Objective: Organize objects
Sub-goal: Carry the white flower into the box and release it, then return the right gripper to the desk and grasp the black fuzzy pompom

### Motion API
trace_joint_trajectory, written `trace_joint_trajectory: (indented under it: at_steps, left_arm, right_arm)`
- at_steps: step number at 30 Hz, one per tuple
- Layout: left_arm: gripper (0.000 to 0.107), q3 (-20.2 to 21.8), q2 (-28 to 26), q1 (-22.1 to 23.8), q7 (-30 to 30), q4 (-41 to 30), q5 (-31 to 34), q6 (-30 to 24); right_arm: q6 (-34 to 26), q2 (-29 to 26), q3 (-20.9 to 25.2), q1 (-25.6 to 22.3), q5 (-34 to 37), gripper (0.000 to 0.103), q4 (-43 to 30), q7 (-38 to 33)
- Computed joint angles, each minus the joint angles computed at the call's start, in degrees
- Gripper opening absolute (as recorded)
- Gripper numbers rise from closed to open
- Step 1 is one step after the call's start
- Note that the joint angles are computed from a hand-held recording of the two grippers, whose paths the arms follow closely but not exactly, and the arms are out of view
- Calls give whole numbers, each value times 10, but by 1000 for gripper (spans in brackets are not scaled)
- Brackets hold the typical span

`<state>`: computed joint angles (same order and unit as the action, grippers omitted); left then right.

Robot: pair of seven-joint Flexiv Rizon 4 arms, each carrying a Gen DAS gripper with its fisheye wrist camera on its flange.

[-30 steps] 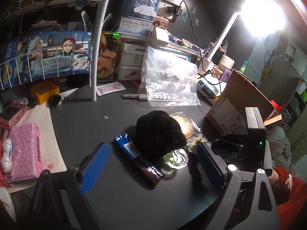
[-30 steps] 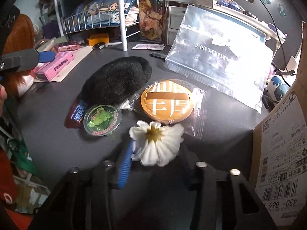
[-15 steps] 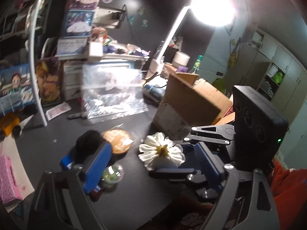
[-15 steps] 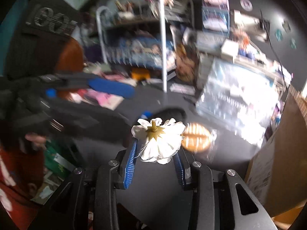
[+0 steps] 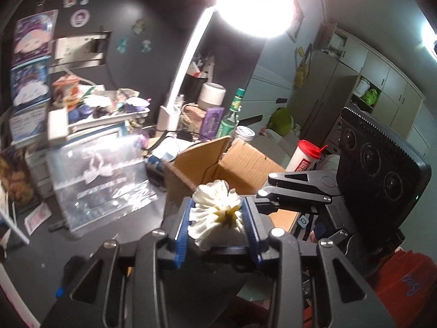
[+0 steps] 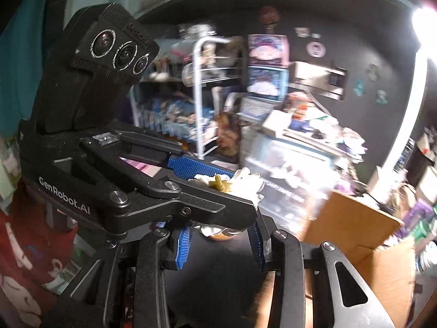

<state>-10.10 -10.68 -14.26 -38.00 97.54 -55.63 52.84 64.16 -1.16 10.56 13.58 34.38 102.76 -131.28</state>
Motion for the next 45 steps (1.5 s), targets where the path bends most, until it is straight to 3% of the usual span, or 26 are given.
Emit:
trace_joint_trajectory:
  at_steps: [11, 12, 14, 15, 16, 26, 35, 37, 40, 43, 45]
  left_arm:
    - [34, -31, -142, -12, -136, -205, 158, -89]
    - [38, -33, -148, -11, -144, -213, 163, -94]
    - [61, -33, -152, -10, -156, -218, 172, -90]
    - [72, -34, -150, -10, -158, -215, 174, -79]
    - [74, -35, -147, -9, -157, -210, 175, -71]
    - [81, -29, -97, 3, -144, -144, 170, -6]
    - [88, 4, 7, 20, -96, -2, 108, 124]
    - [89, 15, 33, 23, -75, 42, 81, 160]
    - [89, 31, 53, 24, -62, 89, 58, 197]
    - [89, 42, 67, 26, -29, 139, 11, 231]
    - [89, 45, 72, 24, 7, 169, -44, 253]
  right_arm:
    - [-109, -42, -36, -60, -50, 32, -65, 72]
    - [-117, -47, -36, -63, -59, 33, -70, 79]
    - [-129, -53, -33, -68, -75, 42, -72, 91]
    - [-134, -55, -32, -69, -84, 57, -73, 98]
    - [-132, -57, -31, -69, -96, 64, -70, 106]
    - [-97, -41, -21, -72, -122, 64, -40, 117]
    - [-77, -5, 7, -27, -38, 65, -32, 35]
    - [-74, -7, 15, -8, -9, 76, -37, 12]
    - [-60, -23, 25, 18, -7, 77, -37, 9]
    - [-23, -59, 40, 49, -46, 79, -31, 29]
    - [17, -85, 46, 66, -85, 89, -20, 45]
